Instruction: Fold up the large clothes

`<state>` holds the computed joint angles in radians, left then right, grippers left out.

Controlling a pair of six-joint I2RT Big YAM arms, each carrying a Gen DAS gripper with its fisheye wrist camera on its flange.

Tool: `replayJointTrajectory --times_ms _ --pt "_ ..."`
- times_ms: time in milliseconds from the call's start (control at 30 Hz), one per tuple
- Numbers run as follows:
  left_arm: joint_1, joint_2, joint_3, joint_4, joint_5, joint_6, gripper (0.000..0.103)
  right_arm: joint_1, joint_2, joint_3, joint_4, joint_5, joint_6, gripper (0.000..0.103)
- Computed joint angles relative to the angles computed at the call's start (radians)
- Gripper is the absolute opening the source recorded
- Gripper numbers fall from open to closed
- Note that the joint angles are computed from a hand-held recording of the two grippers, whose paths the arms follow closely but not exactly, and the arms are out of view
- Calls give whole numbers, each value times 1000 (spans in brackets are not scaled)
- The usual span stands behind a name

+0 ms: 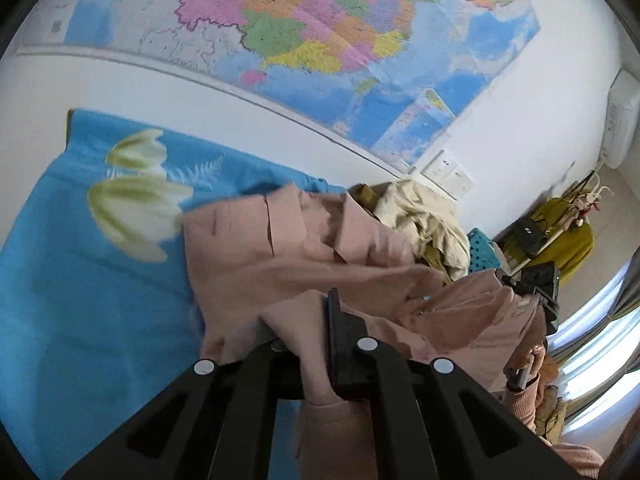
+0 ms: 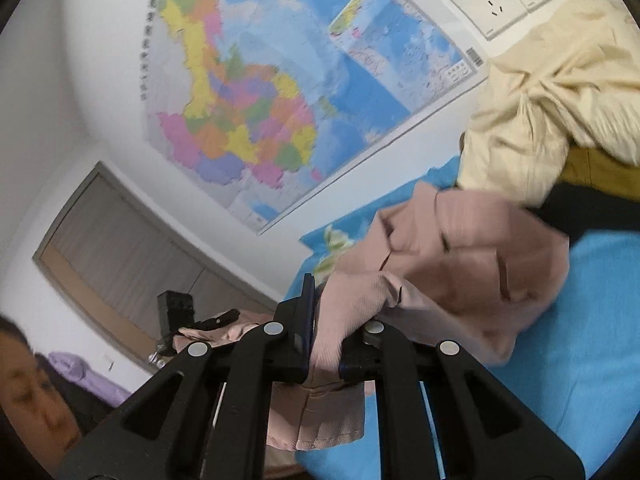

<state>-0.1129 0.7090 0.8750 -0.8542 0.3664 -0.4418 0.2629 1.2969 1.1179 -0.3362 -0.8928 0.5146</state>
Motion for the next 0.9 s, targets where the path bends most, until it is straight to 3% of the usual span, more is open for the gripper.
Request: replayJointTrajectory --times_ms 333,633,900 --pt "88 325 179 15 14 90 3 14 237 239 -87 93 13 9" --pt "121 532 255 20 8 91 3 19 367 374 -221 164 -2 10" --pt "123 661 298 11 -36 76 4 13 462 450 -299 198 16 25"
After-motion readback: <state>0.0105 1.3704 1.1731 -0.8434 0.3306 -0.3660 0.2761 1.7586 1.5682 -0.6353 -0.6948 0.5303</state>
